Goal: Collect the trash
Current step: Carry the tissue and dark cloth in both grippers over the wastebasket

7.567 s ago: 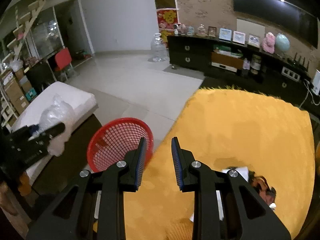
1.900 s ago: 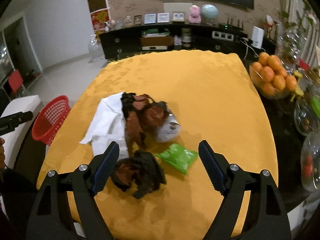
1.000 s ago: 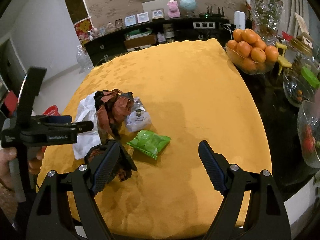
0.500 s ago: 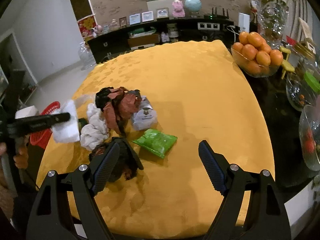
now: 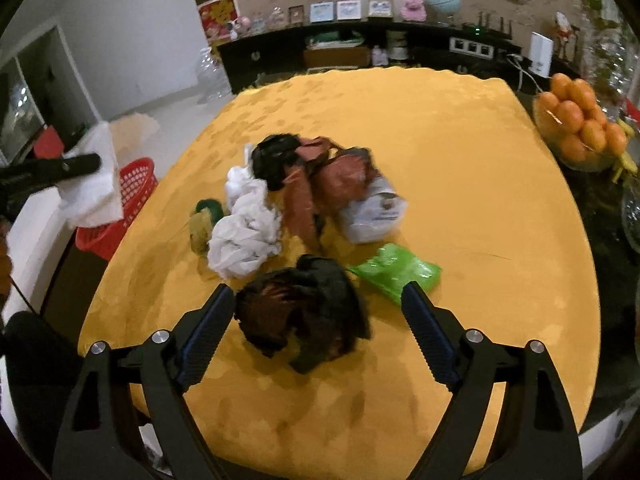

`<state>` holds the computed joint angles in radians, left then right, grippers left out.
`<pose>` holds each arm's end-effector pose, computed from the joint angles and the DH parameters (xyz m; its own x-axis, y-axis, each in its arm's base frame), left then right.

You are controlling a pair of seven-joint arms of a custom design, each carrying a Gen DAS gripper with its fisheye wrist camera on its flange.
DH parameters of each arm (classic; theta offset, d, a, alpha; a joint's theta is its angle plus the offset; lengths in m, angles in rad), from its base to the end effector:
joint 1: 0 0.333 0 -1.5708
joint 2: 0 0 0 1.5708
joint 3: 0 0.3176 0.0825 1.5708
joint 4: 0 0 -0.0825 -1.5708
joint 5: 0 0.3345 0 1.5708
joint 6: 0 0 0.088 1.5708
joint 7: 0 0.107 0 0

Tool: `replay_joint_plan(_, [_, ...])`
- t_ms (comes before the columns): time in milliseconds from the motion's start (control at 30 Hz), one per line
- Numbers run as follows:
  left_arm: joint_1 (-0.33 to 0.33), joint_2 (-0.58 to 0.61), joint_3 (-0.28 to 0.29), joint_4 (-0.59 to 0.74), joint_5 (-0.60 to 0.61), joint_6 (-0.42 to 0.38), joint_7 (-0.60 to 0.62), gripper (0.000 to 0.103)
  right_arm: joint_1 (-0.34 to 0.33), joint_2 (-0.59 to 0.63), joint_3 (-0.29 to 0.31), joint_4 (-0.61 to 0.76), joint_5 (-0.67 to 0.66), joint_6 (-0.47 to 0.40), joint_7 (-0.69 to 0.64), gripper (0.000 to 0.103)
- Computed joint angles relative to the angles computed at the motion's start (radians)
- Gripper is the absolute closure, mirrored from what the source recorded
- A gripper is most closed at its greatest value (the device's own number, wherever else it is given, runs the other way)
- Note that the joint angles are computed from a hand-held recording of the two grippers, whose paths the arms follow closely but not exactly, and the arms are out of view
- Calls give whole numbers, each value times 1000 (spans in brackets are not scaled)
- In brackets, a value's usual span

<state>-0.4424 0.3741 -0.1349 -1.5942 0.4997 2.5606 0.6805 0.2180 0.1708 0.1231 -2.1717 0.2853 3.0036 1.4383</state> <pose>0.5611 -0.3565 0.5059 -0.0428 -0.9910 0.1266 -0.7869 -0.0446 -0.6154 0.5407 0.1672 0.4256 0.2395 -0.9603 -0.1433 -0.7894 -0.1066 -0.6045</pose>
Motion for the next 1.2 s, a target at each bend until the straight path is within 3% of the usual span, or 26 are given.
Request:
replay_joint_plan(333, [4, -95, 10, -102, 121, -14, -88, 83, 122, 110, -125, 101, -315, -60, 204, 17])
replay_joint_plan(467, [18, -112, 1, -123, 155, -22, -117, 83, 95, 124, -98, 120, -325, -63, 216, 22])
replay_joint_plan(533, [28, -119, -4, -132, 158, -21, -126, 83, 68, 127, -69, 128, -302, -77, 189, 33])
replay_joint_plan(733, [46, -139, -10, -165, 180, -15, -161, 83, 84, 124, -92, 130, -341, -95, 226, 48])
replay_joint_plan(1200, [77, -190, -17, -209, 252, -24, -253, 83, 46, 60, -27, 178, -239, -78, 138, 51])
